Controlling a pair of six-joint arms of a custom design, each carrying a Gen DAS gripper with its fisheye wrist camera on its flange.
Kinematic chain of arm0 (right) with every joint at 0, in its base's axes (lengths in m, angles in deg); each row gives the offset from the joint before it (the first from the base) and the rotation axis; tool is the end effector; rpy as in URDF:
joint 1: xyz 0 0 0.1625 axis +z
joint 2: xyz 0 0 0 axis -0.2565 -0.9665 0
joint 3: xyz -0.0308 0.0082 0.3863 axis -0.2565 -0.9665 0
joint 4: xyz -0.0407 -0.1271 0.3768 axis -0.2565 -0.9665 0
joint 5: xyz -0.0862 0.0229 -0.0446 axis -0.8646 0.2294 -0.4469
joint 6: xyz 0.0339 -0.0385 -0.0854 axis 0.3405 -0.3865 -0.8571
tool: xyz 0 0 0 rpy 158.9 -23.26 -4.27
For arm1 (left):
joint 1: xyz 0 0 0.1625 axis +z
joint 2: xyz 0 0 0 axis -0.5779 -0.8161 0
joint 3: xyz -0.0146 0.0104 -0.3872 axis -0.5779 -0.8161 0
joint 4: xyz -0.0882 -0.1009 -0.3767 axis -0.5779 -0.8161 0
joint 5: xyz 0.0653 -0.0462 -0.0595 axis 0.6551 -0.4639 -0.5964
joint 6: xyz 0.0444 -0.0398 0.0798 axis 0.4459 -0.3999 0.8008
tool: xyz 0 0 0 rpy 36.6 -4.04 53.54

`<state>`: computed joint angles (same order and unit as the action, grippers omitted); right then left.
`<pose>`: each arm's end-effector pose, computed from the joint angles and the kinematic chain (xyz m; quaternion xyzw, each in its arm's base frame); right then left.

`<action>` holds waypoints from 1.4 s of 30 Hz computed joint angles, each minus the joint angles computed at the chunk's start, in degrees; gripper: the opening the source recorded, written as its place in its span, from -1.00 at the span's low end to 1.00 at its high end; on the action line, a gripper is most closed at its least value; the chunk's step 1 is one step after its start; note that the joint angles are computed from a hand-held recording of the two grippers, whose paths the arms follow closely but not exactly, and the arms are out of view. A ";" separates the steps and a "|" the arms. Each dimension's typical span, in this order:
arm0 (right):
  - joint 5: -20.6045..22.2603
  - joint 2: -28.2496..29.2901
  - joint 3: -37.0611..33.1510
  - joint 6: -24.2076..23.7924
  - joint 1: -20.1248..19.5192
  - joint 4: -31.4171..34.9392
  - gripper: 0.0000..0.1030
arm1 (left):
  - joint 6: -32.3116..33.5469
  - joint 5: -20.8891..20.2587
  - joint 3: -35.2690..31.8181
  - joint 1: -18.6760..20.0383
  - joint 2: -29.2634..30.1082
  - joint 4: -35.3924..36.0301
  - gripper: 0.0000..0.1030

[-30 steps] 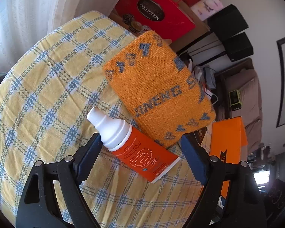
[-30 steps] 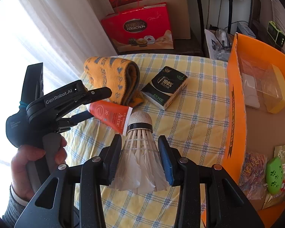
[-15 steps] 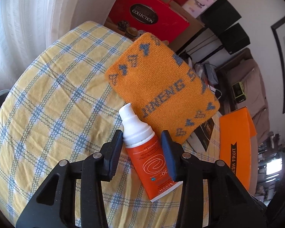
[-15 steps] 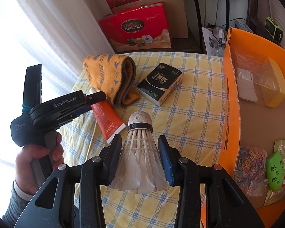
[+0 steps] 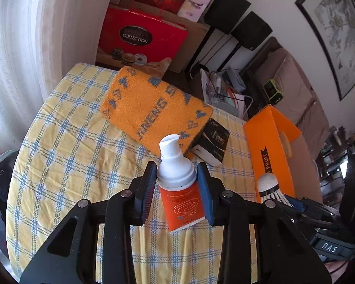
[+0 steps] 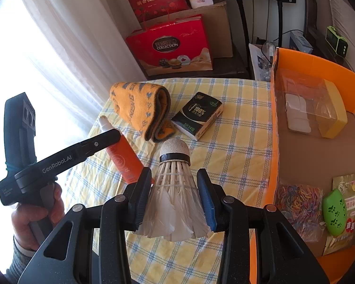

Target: Organize objects

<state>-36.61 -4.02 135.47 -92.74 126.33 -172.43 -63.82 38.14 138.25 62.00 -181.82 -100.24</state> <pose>0.2397 -0.3384 0.2298 0.2678 -0.9399 0.1363 0.1624 -0.2135 -0.3312 0.2123 0.0066 0.9333 -0.3209 0.1609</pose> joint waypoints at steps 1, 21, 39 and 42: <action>0.08 -0.14 0.09 -0.01 0.00 -0.01 -0.22 | 0.09 0.03 -0.16 -0.46 0.05 0.53 -0.37; 0.71 -2.44 0.57 0.11 0.21 0.86 -0.22 | -3.88 3.21 -3.45 -0.39 -1.53 12.42 0.49; 5.16 -8.61 -2.71 0.65 -2.11 5.86 -0.22 | 15.70 -2.65 -14.16 2.87 18.37 -0.18 0.39; 5.83 -9.99 -3.35 0.69 -3.11 6.76 -0.21 | 17.48 -4.08 -17.20 4.79 22.10 -0.46 0.39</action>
<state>-30.78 -14.00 132.11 -92.05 123.23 -165.67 -46.34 34.06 121.05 66.79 -159.72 -100.70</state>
